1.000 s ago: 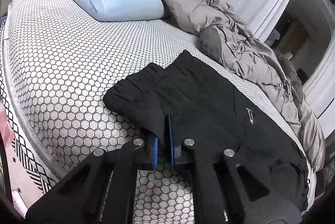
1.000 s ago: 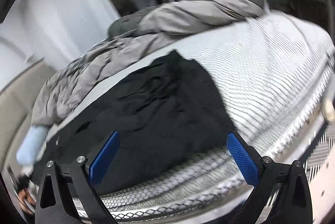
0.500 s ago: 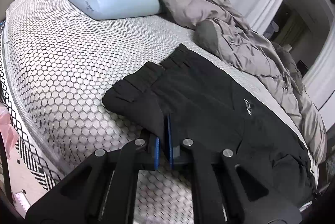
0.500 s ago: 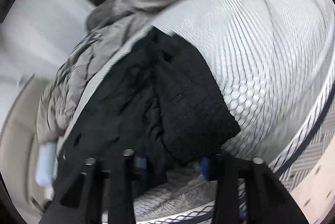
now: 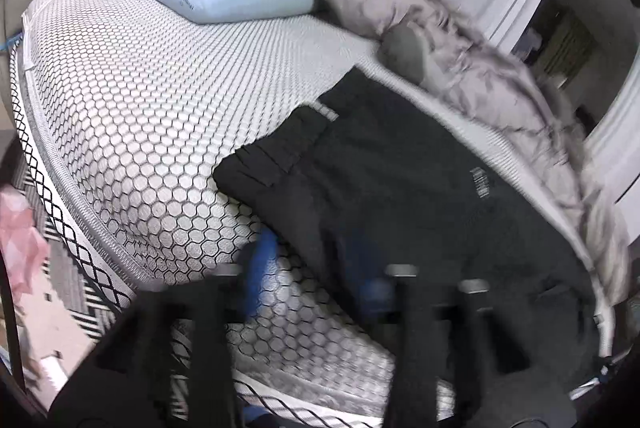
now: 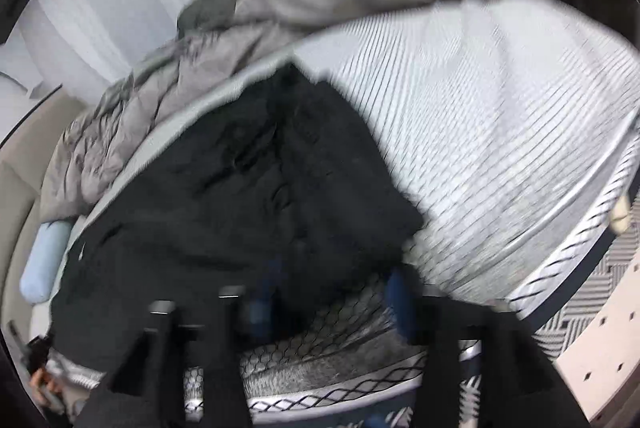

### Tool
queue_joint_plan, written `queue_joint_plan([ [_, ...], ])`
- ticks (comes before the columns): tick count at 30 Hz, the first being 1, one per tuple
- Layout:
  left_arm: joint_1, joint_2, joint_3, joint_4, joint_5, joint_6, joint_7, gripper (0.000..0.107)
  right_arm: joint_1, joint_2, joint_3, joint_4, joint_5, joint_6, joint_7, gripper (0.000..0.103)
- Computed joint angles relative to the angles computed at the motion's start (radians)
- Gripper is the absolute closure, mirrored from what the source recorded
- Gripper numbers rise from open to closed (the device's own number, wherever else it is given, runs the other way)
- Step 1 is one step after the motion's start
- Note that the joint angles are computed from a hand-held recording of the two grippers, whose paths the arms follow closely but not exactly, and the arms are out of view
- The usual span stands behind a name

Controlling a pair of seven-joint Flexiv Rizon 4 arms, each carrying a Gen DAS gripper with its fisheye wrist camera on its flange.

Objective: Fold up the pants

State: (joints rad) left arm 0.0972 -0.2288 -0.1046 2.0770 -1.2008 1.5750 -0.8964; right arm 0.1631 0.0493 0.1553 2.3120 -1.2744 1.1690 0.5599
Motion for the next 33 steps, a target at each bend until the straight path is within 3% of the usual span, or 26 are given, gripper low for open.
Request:
queue_joint_plan([
  [1,0.005,0.018,-0.019,0.001,-0.051,0.003,0.036,0.030,-0.001,0.019,0.003,-0.003,-0.036,-0.020,0.026,0.028],
  [3,-0.011,0.048,-0.050,-0.021,-0.221,0.015,0.201,0.025,-0.007,0.023,-0.003,-0.021,-0.057,-0.010,0.007,0.026],
  [4,-0.023,0.055,-0.039,-0.032,-0.239,-0.004,0.230,0.020,-0.015,0.014,-0.016,-0.038,-0.068,0.035,-0.015,0.025],
  [6,-0.034,0.058,-0.001,-0.049,-0.135,-0.062,0.165,0.004,-0.020,-0.022,-0.030,-0.084,-0.036,0.089,-0.096,0.018],
  [9,-0.058,0.018,0.039,-0.116,0.027,-0.093,0.062,0.005,-0.021,-0.104,-0.057,-0.175,0.003,0.176,-0.215,0.018],
  [10,-0.062,-0.013,0.056,-0.160,0.126,-0.122,-0.012,0.005,-0.020,-0.140,-0.066,-0.210,0.045,0.213,-0.262,0.018],
  [13,-0.031,-0.078,0.047,-0.270,0.250,-0.210,-0.113,0.005,-0.011,-0.240,-0.090,-0.303,0.188,0.280,-0.407,0.018],
  [17,-0.027,-0.249,0.048,-0.501,0.433,-0.314,-0.300,0.005,-0.032,-0.384,-0.034,-0.474,0.497,0.218,-0.705,0.018],
  [19,-0.024,-0.315,0.044,-0.572,0.523,-0.327,-0.394,0.005,-0.061,-0.451,-0.007,-0.534,0.608,0.226,-0.793,0.018],
  [23,-0.063,-0.385,0.108,-0.634,0.638,-0.323,-0.505,0.005,-0.120,-0.568,0.068,-0.675,0.775,0.113,-0.994,0.023],
  [25,-0.072,-0.402,0.131,-0.646,0.694,-0.299,-0.555,0.005,-0.123,-0.616,0.080,-0.751,0.821,0.013,-1.070,0.033],
  [27,-0.089,-0.426,0.172,-0.680,0.753,-0.296,-0.623,0.005,-0.133,-0.652,0.115,-0.815,0.884,-0.073,-1.156,0.061],
  [28,-0.075,-0.419,0.162,-0.665,0.764,-0.290,-0.623,0.005,-0.147,-0.679,0.159,-0.872,0.954,-0.139,-1.274,0.067],
  [29,-0.066,-0.419,0.160,-0.666,0.780,-0.293,-0.631,0.005,-0.143,-0.693,0.170,-0.902,0.964,-0.169,-1.339,0.086],
  [30,-0.066,-0.426,0.171,-0.680,0.801,-0.299,-0.653,0.005,-0.124,-0.691,0.148,-0.906,0.921,-0.184,-1.339,0.095],
  [33,-0.039,-0.408,0.173,-0.649,0.839,-0.293,-0.699,0.005,-0.004,-0.665,-0.050,-0.893,0.809,-0.180,-1.180,0.096],
])
